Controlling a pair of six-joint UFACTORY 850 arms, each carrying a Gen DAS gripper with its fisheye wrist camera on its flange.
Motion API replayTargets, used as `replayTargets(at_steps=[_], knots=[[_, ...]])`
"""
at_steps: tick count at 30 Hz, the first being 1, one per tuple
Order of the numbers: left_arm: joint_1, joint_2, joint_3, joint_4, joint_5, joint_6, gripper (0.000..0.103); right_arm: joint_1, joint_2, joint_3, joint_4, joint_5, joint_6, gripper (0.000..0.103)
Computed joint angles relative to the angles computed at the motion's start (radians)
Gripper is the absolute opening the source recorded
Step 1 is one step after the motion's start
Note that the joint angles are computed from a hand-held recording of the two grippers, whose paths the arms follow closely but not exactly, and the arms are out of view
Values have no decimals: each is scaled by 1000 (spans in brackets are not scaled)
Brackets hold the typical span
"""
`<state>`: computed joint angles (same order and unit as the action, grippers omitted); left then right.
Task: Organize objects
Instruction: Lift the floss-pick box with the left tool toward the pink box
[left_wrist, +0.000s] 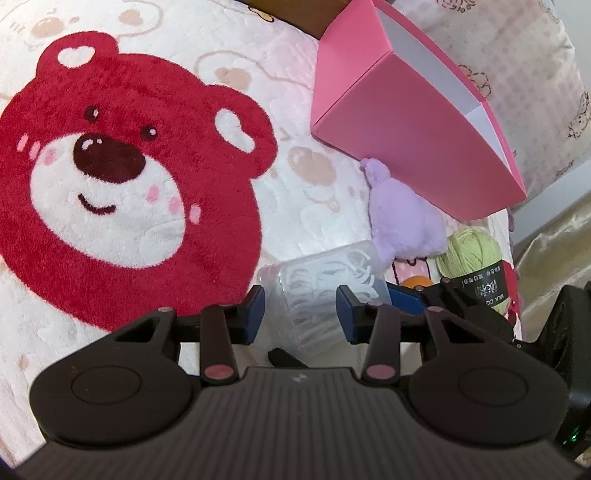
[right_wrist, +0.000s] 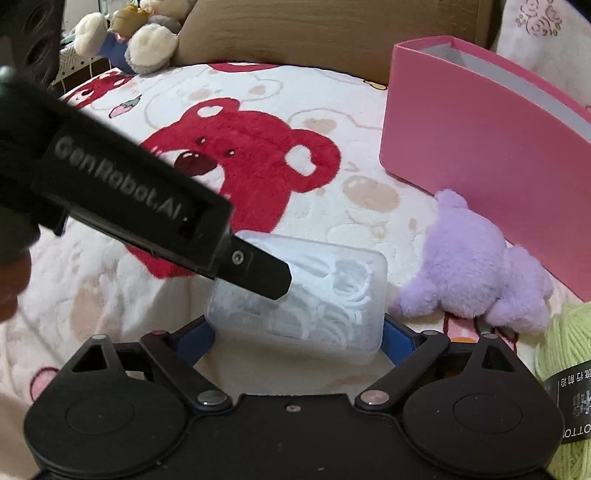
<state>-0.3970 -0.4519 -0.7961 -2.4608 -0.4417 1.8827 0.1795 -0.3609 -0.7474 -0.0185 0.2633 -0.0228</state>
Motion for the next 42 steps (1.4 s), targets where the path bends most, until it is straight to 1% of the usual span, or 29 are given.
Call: replayTargets(at_steps=[4, 7, 10, 13, 15, 18, 20, 22, 23, 24, 25, 27, 28, 30, 31, 33, 36, 38, 39, 40, 41, 42], knots=[[-9, 11, 4, -18, 12, 36, 40, 2, 9, 4, 29, 4, 6, 94], [-17, 31, 9, -8, 30, 42, 40, 16, 27, 22, 118, 25, -60, 94], [-23, 54, 8, 37, 61, 16, 40, 32, 47, 29, 218, 20, -143, 94], [-23, 87, -3, 196, 102, -132, 40, 39, 80, 31, 290, -17, -207, 94], [-20, 115, -11, 333, 109, -235, 40, 38, 112, 32, 339, -48, -269, 94], [-12, 149, -17, 454, 82, -328, 40, 22, 177, 44, 340, -86, -264, 94], [-12, 167, -21, 481, 58, -331, 40, 17, 221, 55, 448, -99, -367, 94], [-17, 180, -29, 485, 41, -330, 39, 8, 259, 56, 606, -122, -528, 94], [-20, 189, -30, 470, 32, -312, 39, 1, 279, 60, 651, -127, -576, 94], [-28, 196, -33, 451, 30, -295, 39, -6, 299, 66, 654, -125, -582, 94], [-35, 205, -36, 431, 31, -276, 39, -15, 321, 77, 616, -120, -546, 94], [-55, 219, -49, 410, 49, -261, 39, -36, 355, 84, 594, -128, -519, 94], [-65, 223, -59, 402, 62, -256, 39, -46, 366, 83, 601, -134, -524, 94], [-84, 231, -81, 396, 81, -249, 39, -59, 390, 78, 700, -141, -622, 94], [-91, 233, -94, 402, 89, -253, 39, -67, 403, 76, 745, -143, -669, 94], [-103, 232, -124, 441, 106, -285, 39, -88, 421, 73, 739, -154, -665, 94], [-106, 210, -189, 566, 113, -411, 39, -120, 434, 56, 803, -177, -716, 94], [-102, 185, -231, 618, 105, -472, 39, -144, 433, 39, 833, -200, -731, 94], [-99, 172, -252, 646, 100, -502, 39, -155, 426, 27, 815, -210, -709, 94], [-94, 157, -273, 672, 94, -532, 39, -167, 418, 15, 763, -217, -657, 94], [-90, 142, -297, 710, 89, -574, 39, -175, 409, 3, 744, -218, -644, 94], [-83, 122, -327, 755, 81, -624, 39, -180, 400, -9, 765, -217, -672, 94]])
